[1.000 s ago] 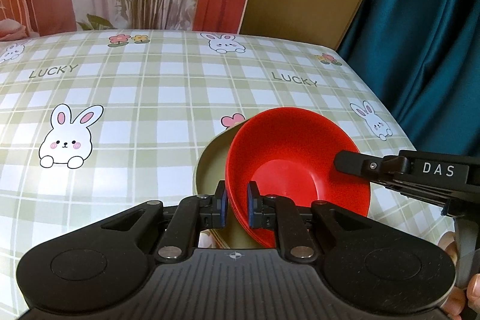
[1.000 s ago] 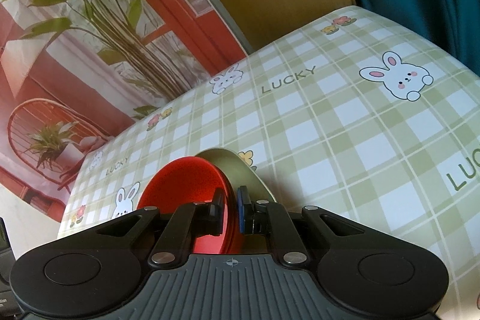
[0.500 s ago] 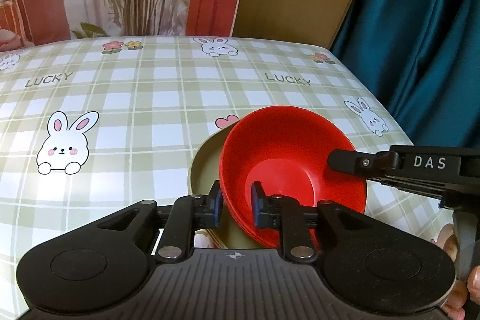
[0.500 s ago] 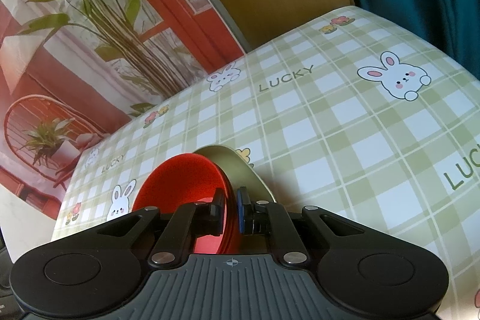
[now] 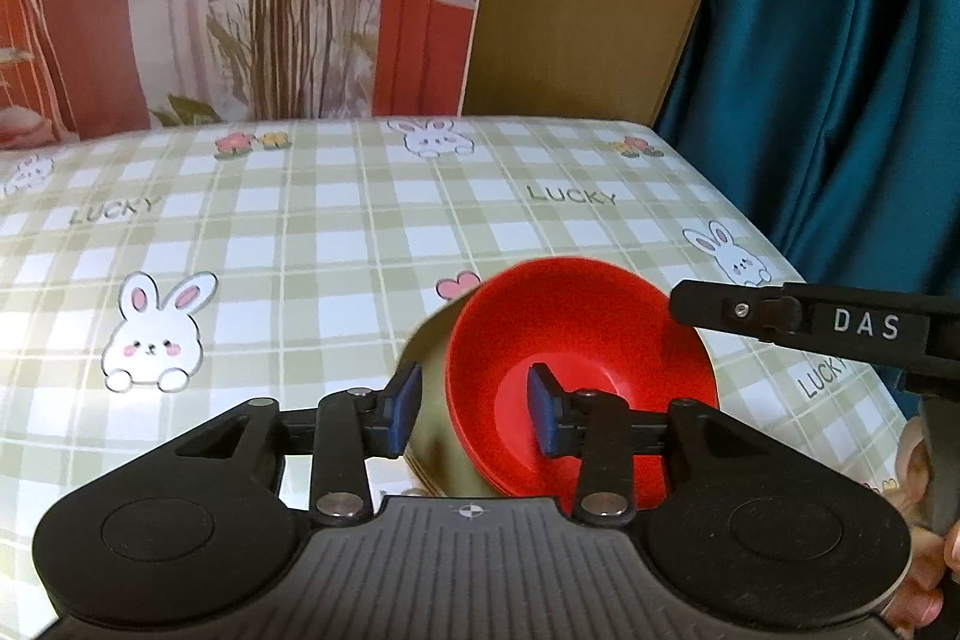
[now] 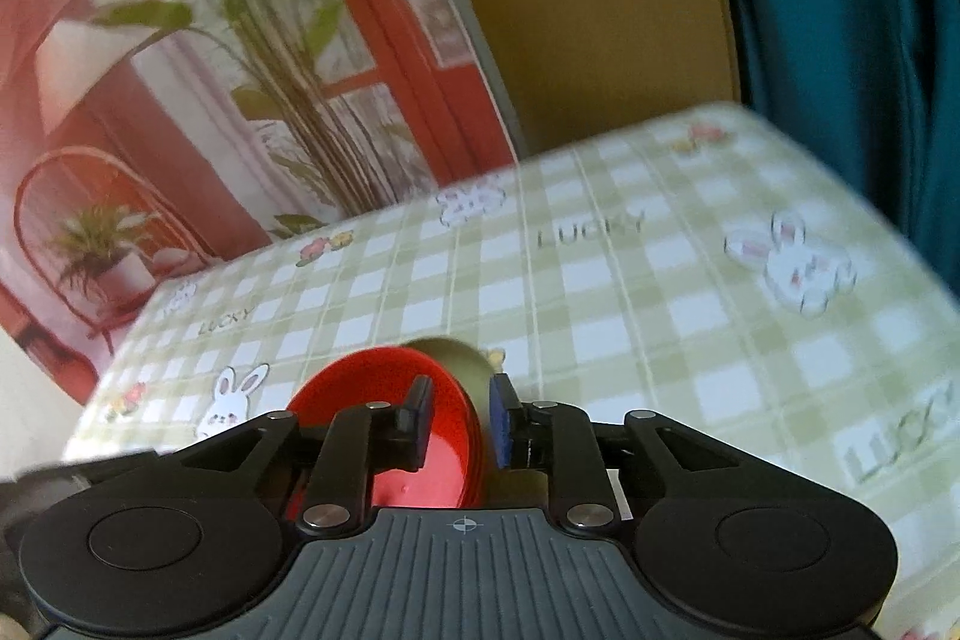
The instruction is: Organize plates and bowls
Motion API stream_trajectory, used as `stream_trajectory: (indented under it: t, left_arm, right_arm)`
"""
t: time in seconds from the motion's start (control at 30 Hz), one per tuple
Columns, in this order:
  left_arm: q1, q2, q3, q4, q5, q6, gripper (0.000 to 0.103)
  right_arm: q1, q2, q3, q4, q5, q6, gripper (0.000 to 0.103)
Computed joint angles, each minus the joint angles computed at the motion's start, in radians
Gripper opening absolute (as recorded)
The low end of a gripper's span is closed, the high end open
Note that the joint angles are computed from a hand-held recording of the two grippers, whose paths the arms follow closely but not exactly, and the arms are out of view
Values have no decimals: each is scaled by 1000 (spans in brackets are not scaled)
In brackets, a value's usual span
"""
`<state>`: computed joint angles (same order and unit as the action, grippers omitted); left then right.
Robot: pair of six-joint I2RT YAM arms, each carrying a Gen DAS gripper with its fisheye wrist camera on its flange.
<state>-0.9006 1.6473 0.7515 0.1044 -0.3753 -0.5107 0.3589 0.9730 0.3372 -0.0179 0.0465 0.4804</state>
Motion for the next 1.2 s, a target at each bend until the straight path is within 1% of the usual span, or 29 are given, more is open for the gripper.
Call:
stream_trajectory:
  t: [0.03,0.1,0.17,0.27,0.33,0.37,0.4,0.47,0.53,0.57,0.63,0.7,0.8,0.87,1.07,1.13,1.2]
  left_arm:
    - [-3,-8,-6,0,-12,4,49]
    - [-8,-20,-11,-5,-41,6,55]
    - [-13,-28,-16,-12,-67,4,58]
    - [-15,-43,-24,-15,-89,8,67]
    - [-20,-58,-33,-14,-109,16,74]
    - [-23,-64,-39,-12,-123,18,75]
    - [-24,-72,-46,-8,-131,18,76]
    - [-19,-92,-66,10,-127,20,77]
    - [-16,-113,-82,20,-128,20,78]
    - [-18,-122,-87,19,-136,19,78]
    - [-25,-142,-96,17,-160,22,79]
    - [-31,-159,-105,20,-178,32,79]
    - [-38,-187,-123,24,-198,41,80]
    - [-42,-203,-129,17,-218,40,80]
    - [-63,-256,-132,-30,-286,58,81]
    - [-80,-287,-128,-55,-338,60,81]
    - [-104,-311,-118,-78,-422,65,81]
  right_arm:
    - [12,-8,1,-9,18,-12,24]
    - [28,-20,4,-27,41,-30,25]
    - [42,-24,5,-39,60,-41,27]
    - [72,-31,4,-56,103,-43,36]
    - [92,-34,7,-69,146,-40,48]
    - [96,-37,11,-77,158,-40,51]
    - [93,-42,11,-80,159,-45,56]
    - [101,-46,17,-90,176,-48,65]
    - [114,-49,25,-102,197,-45,80]
    - [120,-45,31,-106,203,-41,83]
    - [135,-49,38,-116,220,-28,94]
    - [161,-53,48,-131,259,-11,97]
    - [187,-62,63,-153,289,-9,98]
    - [203,-70,71,-165,314,1,102]
    - [251,-90,109,-233,407,27,103]
    - [266,-95,130,-259,426,33,103]
    - [279,-107,149,-279,440,37,103]
